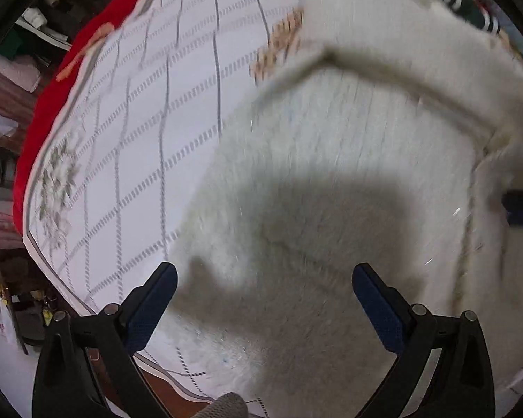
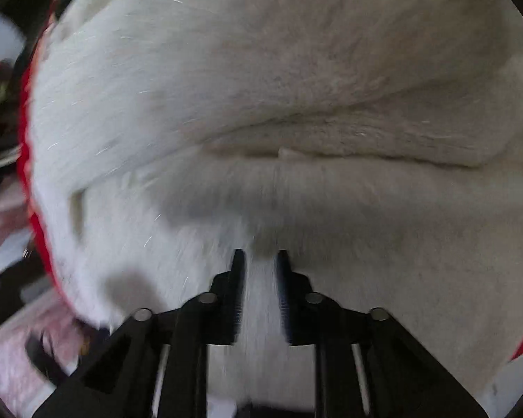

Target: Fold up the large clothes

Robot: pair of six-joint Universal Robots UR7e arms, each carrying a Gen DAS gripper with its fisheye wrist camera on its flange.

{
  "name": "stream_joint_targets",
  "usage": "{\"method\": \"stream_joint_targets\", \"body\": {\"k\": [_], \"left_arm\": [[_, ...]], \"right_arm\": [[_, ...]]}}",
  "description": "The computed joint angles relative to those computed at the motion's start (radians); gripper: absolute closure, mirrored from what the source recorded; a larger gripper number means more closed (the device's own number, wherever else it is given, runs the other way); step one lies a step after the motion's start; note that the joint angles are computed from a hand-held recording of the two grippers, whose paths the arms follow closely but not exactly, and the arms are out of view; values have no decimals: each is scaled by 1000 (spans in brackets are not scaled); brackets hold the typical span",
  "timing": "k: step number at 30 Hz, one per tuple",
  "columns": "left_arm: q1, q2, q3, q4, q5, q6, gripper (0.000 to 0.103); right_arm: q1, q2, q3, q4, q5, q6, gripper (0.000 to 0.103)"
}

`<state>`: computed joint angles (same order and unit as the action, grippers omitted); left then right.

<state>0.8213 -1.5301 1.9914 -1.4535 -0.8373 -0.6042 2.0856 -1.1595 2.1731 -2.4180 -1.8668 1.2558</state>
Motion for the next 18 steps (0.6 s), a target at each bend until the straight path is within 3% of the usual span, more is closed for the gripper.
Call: {"method": "stream_joint_targets", "body": {"k": [1,2,6,11,15,16,17,18], "left_arm": [[-8,15,-26,-13,-5,0,0],[-14,34,-47,-38,-9,6,0],[-24,170,-147,-241,7,97,0],[28,419,-264,-525,138,302,0],[80,572,-337,-556,195,392,0],[90,593,-355,-545,193,402,0],[94,598,-348,-569,195,421,0],[92,597,-338,-592,197,438,0]], "right_arm": [[13,-42,11,5,7,13,49],[27,-87,8,15,-4,26,40],[61,-177,-69,136,-130,21,40],[-77,-134,-195,178,-275,-134,40],[-202,-17,-321,338,-327,-177,40],[-220,2,-335,358,-326,-183,49],[-235,11,-329,336,-317,-202,82],[-240,16,-320,304,-318,-225,89]]}}
